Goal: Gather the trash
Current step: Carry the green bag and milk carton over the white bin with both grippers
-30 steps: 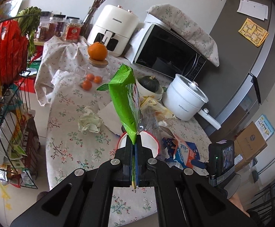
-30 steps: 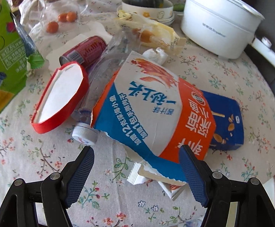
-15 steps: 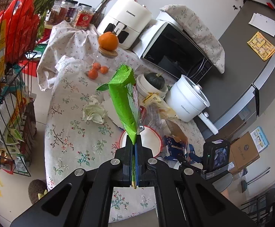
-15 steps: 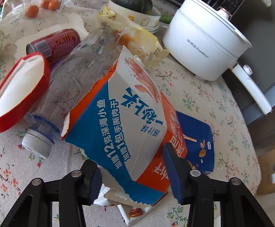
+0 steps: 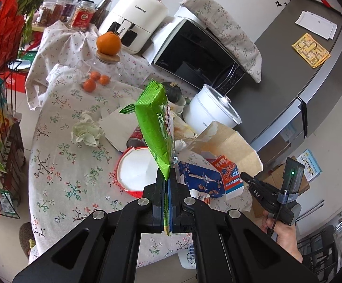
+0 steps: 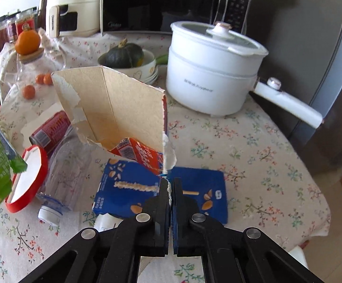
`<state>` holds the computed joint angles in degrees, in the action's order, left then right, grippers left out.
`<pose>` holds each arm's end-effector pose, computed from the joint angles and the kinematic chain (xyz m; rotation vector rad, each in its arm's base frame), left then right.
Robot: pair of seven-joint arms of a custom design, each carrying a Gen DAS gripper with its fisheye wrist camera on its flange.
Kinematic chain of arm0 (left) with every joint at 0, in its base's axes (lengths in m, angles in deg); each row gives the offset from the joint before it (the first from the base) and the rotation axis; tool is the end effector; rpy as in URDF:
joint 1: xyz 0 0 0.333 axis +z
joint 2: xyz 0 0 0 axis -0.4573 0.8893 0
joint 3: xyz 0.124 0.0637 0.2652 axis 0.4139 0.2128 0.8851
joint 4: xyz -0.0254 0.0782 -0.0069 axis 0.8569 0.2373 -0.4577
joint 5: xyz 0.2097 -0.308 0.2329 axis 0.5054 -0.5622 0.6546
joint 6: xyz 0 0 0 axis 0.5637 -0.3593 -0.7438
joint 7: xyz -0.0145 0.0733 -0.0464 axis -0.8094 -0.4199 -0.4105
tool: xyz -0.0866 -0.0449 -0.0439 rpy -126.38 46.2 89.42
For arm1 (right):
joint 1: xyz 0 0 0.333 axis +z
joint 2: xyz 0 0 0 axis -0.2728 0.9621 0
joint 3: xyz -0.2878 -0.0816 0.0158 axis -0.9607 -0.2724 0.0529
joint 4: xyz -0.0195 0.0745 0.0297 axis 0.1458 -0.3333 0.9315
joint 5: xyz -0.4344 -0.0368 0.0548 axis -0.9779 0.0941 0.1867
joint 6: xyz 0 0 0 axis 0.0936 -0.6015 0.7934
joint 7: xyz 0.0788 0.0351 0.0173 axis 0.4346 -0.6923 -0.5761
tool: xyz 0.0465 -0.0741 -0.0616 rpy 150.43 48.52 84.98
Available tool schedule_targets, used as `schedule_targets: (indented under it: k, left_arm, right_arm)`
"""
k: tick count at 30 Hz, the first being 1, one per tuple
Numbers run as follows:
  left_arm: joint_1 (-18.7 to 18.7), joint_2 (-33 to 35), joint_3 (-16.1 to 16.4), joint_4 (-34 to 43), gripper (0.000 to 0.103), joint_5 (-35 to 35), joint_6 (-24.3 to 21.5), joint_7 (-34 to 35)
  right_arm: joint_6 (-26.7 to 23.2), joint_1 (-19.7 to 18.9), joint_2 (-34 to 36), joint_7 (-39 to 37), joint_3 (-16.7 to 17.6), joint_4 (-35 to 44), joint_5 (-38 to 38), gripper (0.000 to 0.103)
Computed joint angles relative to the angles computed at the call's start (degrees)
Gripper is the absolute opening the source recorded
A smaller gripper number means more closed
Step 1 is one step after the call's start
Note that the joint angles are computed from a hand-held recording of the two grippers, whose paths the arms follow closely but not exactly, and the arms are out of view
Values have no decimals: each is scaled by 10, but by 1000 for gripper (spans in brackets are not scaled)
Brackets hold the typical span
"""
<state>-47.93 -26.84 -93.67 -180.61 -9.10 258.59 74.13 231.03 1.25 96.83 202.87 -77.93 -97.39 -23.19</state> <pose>0.5133 -0.2494 0.3890 -2.1311 1.4671 -1.3548 0.6279 0.1466 0.3793 -1.9624 1.4670 -0.8295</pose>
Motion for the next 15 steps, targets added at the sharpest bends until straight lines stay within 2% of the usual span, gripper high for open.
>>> schedule_targets:
  k: [2, 5, 6, 8, 10, 11, 12, 13, 15]
  left_arm:
    - [10, 4, -5, -5, 1, 80, 3, -69]
    - [16, 15, -8, -1, 1, 166, 5, -132]
    - [25, 18, -13, -1, 1, 213, 5, -171]
    - [72, 26, -41, -1, 1, 363, 3, -298]
    - [125, 40, -78, 13, 1, 493, 1, -404]
    - [146, 49, -96, 23, 1, 542, -1, -441]
    - [157, 60, -107, 35, 1, 574, -3, -462]
    - [151, 70, -106, 48, 1, 589, -8, -466]
    - [128, 91, -97, 77, 1, 606, -23, -462]
  right_arm:
    - [16, 11, -21, 43, -28, -12, -49, 0]
    - [30, -33, -57, 6, -3, -46, -13, 0]
    - [36, -50, -71, -15, 6, -60, 8, 0]
    - [42, -77, -97, -76, 22, -90, 75, 0]
    - [48, -85, -121, -147, 20, -121, 156, 0]
    - [48, -69, -134, -203, 2, -137, 221, 0]
    - [44, -36, -146, -269, -30, -151, 298, 0]
    - [39, -8, -156, -318, -60, -163, 356, 0]
    - [22, 14, -176, -370, -91, -182, 420, 0]
